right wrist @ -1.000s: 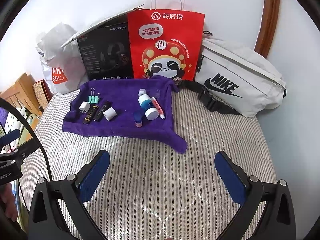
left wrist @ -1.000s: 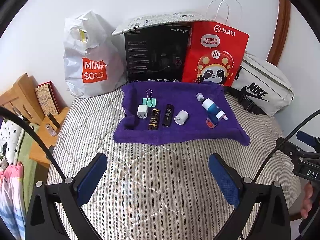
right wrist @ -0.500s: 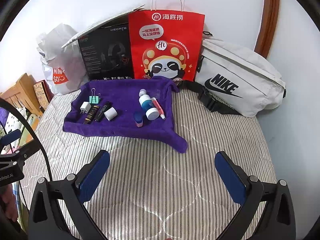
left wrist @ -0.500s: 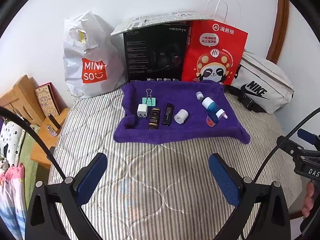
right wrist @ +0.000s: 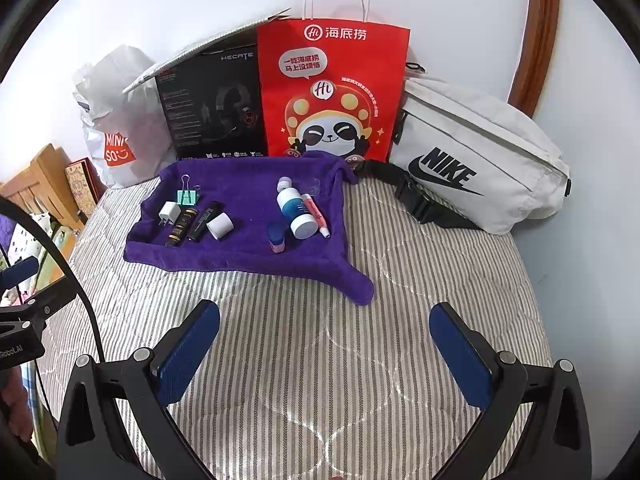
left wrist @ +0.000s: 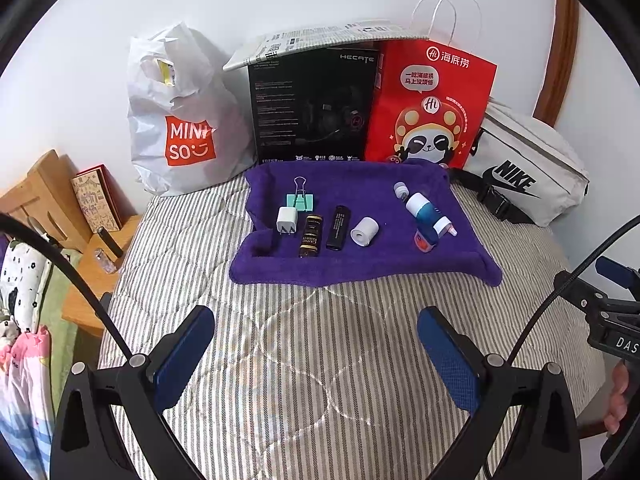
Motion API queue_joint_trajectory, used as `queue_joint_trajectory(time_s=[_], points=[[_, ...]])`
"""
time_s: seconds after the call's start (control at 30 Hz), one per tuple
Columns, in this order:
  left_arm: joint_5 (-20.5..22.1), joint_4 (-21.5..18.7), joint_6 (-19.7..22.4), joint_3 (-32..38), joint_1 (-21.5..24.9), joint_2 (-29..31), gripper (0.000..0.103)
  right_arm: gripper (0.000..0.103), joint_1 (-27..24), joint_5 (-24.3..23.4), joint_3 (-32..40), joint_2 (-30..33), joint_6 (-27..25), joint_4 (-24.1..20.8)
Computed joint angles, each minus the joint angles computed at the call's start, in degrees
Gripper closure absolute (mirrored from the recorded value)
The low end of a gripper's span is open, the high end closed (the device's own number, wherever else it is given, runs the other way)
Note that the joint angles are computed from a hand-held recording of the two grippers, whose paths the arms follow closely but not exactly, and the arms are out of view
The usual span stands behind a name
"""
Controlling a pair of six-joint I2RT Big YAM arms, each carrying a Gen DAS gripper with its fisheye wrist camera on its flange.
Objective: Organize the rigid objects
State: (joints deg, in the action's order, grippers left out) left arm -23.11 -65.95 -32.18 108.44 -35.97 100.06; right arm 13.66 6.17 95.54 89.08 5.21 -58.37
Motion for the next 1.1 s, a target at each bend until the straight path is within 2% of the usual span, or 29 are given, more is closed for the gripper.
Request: queue_joint_trajectory(time_s=[1.1], points=[[0.04, 0.11, 1.61, -0.61, 0.30, -0.34, 0.001, 0.000, 0.00, -0.48, -0.33, -0.32, 0.07, -0.16]])
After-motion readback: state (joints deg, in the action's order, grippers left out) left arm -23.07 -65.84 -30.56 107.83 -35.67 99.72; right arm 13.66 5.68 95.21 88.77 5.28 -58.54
